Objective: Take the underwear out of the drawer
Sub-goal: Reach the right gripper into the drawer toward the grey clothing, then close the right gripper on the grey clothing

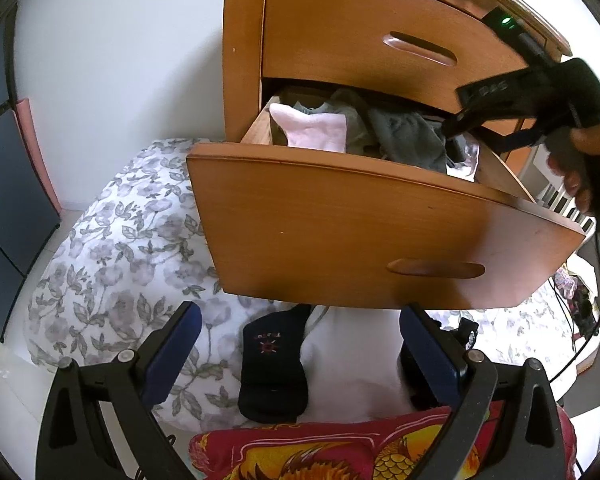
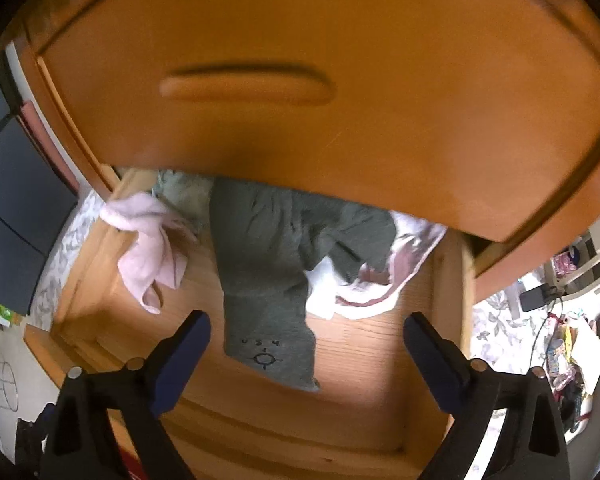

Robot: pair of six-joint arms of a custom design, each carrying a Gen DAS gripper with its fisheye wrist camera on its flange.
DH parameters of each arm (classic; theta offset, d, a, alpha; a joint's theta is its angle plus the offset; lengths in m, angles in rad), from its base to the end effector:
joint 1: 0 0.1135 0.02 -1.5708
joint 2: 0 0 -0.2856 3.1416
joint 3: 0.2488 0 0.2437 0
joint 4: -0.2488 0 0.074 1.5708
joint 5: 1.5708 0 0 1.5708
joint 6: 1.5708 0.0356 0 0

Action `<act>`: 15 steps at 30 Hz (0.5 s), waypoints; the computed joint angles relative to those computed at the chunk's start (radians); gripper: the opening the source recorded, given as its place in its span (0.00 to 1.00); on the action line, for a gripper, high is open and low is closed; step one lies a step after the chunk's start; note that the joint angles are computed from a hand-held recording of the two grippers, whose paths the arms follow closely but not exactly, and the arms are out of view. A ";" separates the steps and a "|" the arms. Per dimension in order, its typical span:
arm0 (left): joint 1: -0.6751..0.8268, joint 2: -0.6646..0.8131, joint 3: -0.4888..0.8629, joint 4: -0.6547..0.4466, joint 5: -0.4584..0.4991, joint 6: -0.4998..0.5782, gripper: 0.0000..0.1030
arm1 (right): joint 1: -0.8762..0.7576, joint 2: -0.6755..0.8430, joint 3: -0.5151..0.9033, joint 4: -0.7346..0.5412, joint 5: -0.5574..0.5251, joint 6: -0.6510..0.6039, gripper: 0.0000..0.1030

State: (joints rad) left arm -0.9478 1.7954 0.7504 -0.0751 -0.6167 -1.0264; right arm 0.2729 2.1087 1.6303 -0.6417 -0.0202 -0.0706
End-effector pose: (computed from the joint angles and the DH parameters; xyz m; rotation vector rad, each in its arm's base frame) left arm 0.1911 -0.2308 0.1250 -0.2682 2.3808 -0.0377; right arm 0.4345 0.1223 0.2047 -0.4665 2.6531 0.0894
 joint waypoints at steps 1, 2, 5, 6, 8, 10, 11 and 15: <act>0.001 -0.001 -0.003 0.005 0.003 0.002 0.96 | 0.000 0.000 0.000 0.000 0.000 0.000 0.92; 0.002 -0.002 -0.005 0.008 0.005 0.004 0.96 | 0.006 0.037 0.031 -0.020 0.003 0.000 0.91; 0.006 -0.004 -0.012 0.023 0.014 0.008 0.96 | 0.013 0.063 0.057 -0.024 0.009 0.008 0.89; 0.009 -0.005 -0.016 0.029 0.019 0.011 0.96 | 0.013 0.072 0.063 -0.016 0.007 0.012 0.89; 0.012 -0.008 -0.022 0.040 0.027 0.015 0.96 | 0.013 0.086 0.077 -0.010 0.001 0.019 0.86; 0.015 -0.008 -0.025 0.049 0.033 0.018 0.96 | 0.012 0.106 0.104 -0.016 -0.005 0.024 0.84; 0.017 -0.007 -0.026 0.054 0.038 0.022 0.96 | 0.012 0.115 0.118 -0.021 -0.007 0.026 0.81; 0.024 -0.008 -0.033 0.071 0.053 0.031 0.96 | 0.007 0.180 0.212 -0.072 -0.040 0.032 0.70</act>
